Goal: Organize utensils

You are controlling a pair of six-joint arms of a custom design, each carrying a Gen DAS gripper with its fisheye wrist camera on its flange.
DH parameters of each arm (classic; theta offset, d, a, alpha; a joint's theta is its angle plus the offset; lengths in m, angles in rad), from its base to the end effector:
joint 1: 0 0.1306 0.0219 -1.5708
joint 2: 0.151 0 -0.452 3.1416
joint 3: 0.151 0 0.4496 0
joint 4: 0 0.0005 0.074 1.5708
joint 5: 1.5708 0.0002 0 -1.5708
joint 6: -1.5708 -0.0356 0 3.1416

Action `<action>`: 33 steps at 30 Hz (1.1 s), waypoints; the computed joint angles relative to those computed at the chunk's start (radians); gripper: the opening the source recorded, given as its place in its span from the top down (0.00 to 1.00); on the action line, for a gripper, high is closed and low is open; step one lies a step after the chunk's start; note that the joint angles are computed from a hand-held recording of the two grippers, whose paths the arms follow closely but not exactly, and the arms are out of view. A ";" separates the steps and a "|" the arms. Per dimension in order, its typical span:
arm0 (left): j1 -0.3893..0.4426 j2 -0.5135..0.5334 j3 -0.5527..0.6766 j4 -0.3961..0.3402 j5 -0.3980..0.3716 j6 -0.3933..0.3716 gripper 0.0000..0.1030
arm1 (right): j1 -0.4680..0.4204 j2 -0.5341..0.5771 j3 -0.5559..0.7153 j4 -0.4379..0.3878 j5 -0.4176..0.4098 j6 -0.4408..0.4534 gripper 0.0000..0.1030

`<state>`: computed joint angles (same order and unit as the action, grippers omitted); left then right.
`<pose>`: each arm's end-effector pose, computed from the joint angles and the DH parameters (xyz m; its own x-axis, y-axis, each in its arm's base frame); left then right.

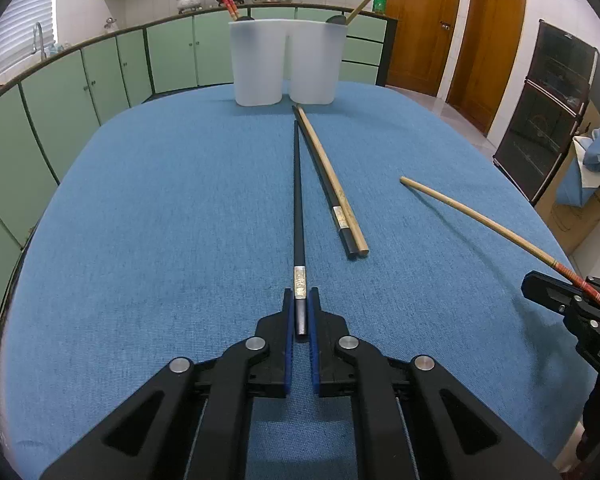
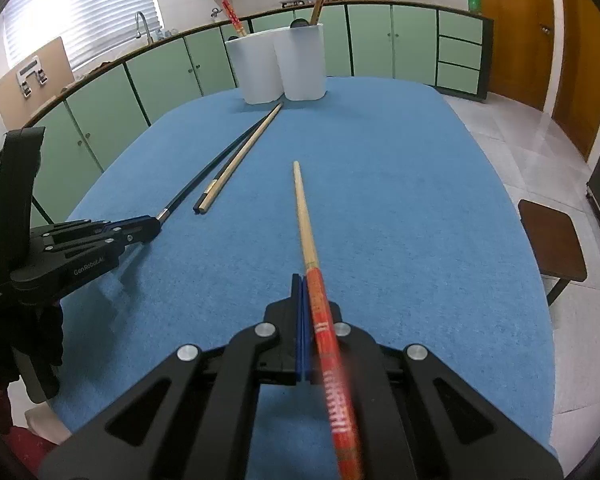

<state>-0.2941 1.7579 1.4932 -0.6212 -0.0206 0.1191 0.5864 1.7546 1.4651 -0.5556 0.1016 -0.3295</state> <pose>0.6460 -0.1954 0.3544 -0.7689 0.1088 -0.6300 0.1873 0.9805 -0.0593 0.5635 0.3694 0.3472 -0.7495 -0.1115 -0.6525 -0.2662 0.9533 0.1429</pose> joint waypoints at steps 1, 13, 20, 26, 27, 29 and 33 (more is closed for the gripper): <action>0.000 0.001 0.001 -0.001 0.000 0.001 0.94 | -0.001 0.001 0.001 0.000 -0.002 0.000 1.00; 0.001 -0.005 -0.005 -0.001 0.003 0.008 0.94 | -0.013 -0.041 -0.047 -0.005 -0.031 0.013 0.48; 0.002 -0.009 -0.012 0.002 0.005 0.015 0.94 | -0.019 -0.063 -0.071 -0.033 -0.018 0.019 0.48; 0.002 -0.006 -0.009 0.003 0.004 0.016 0.94 | -0.012 -0.053 -0.064 -0.057 -0.035 0.047 0.67; 0.003 -0.007 -0.010 0.003 0.006 0.017 0.94 | -0.010 -0.051 -0.060 -0.056 -0.036 0.050 0.68; 0.004 -0.007 -0.009 0.002 0.009 0.018 0.94 | -0.005 -0.039 -0.043 -0.064 -0.046 0.065 0.69; 0.004 -0.006 -0.009 0.002 0.012 0.020 0.94 | 0.006 -0.022 -0.020 -0.071 -0.062 0.091 0.72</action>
<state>-0.2902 1.7518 1.4845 -0.6187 -0.0091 0.1390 0.5927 1.7326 1.4455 -0.6265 0.0391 -0.2388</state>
